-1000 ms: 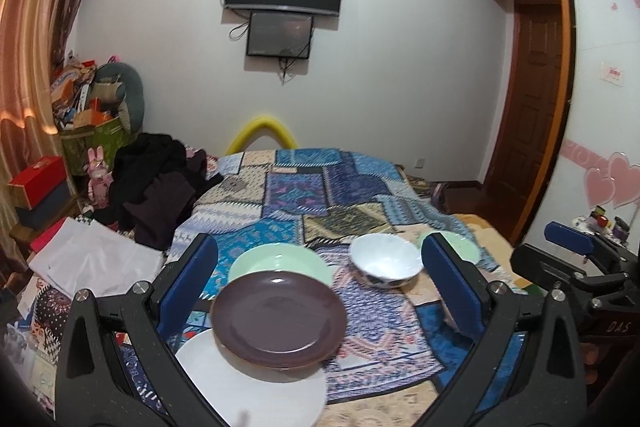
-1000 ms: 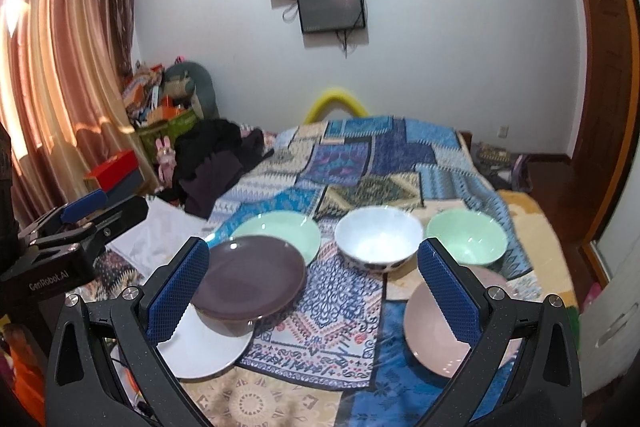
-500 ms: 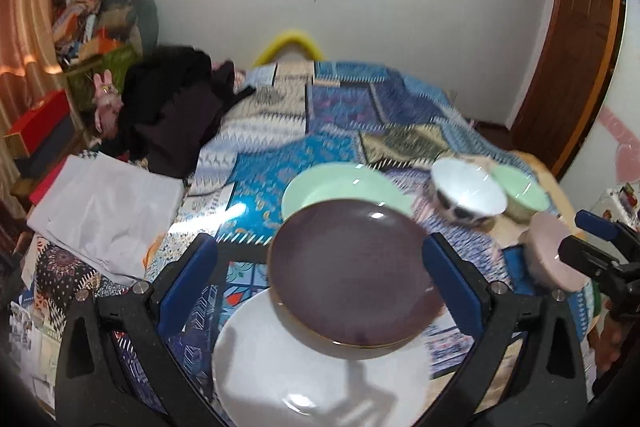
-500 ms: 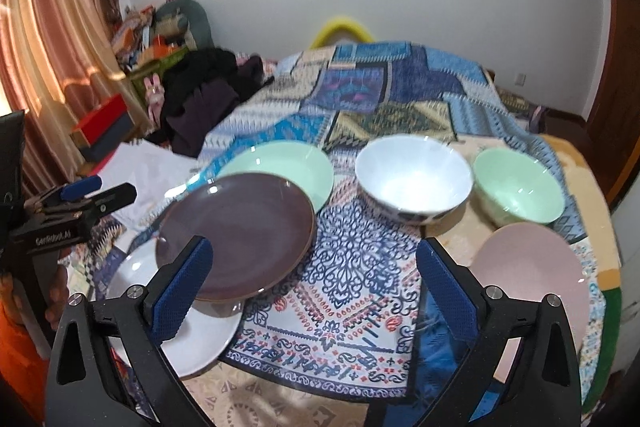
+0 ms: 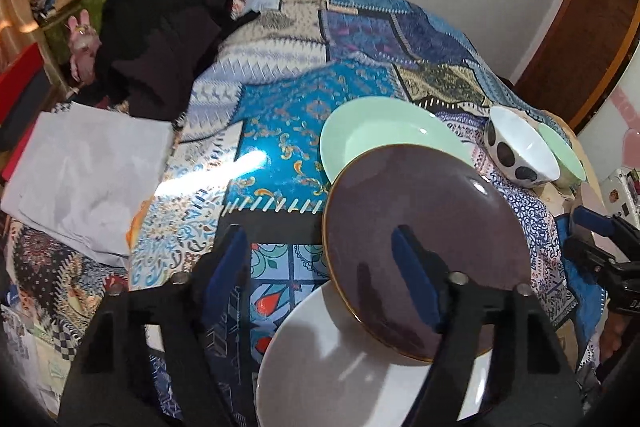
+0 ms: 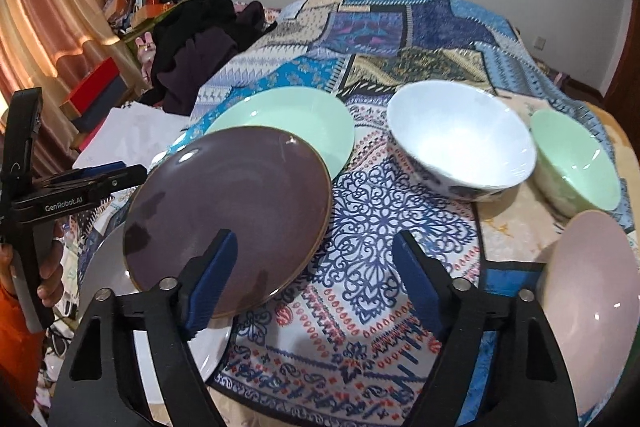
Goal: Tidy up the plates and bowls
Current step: 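Move the left tool to the dark purple plate and grip its rim, then lift the dark purple plate off the white plate with the left tool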
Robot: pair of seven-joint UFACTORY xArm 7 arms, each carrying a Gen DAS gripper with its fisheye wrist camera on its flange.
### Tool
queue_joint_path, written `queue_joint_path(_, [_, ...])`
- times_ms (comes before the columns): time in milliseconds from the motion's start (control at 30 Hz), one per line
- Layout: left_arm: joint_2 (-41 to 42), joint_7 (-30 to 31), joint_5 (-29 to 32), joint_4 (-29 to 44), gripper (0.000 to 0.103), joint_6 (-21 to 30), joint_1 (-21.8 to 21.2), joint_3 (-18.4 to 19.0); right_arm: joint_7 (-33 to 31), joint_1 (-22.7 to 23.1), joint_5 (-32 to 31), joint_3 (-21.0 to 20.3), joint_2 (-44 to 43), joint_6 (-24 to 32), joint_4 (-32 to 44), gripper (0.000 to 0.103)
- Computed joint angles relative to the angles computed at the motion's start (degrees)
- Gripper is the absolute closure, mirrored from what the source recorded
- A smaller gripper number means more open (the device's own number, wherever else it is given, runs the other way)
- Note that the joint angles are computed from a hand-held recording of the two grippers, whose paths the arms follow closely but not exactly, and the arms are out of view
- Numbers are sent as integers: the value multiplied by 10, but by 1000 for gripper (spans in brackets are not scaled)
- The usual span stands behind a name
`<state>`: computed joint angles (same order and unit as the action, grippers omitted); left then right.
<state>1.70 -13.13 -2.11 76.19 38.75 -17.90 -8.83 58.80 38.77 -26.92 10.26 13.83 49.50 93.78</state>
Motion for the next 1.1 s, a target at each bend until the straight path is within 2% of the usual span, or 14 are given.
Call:
queue_joint_path(167, [35, 46, -61, 33, 52, 34, 7, -1, -16, -9, 32, 1, 13, -14, 2, 41])
queue_joint_path(400, [66, 68, -103, 59, 67, 63, 11, -2, -46, -21, 88, 2, 27, -30, 2, 60])
queue_joint_path(633, [79, 86, -121, 73, 72, 78, 12, -5, -64, -21, 109, -1, 41, -40, 10, 74])
queue_joint_path(700, [84, 90, -125, 78, 75, 81, 11, -6, -63, -17, 106, -5, 46, -36, 16, 74])
queue_joint_path(933, [88, 89, -119, 85, 75, 84, 9, -5, -61, -14, 102, -9, 43, -38, 13, 75])
queue_joint_path(1100, [86, 61, -93, 88, 75, 92, 0, -3, -55, -18, 107, -8, 33, -52, -3, 76])
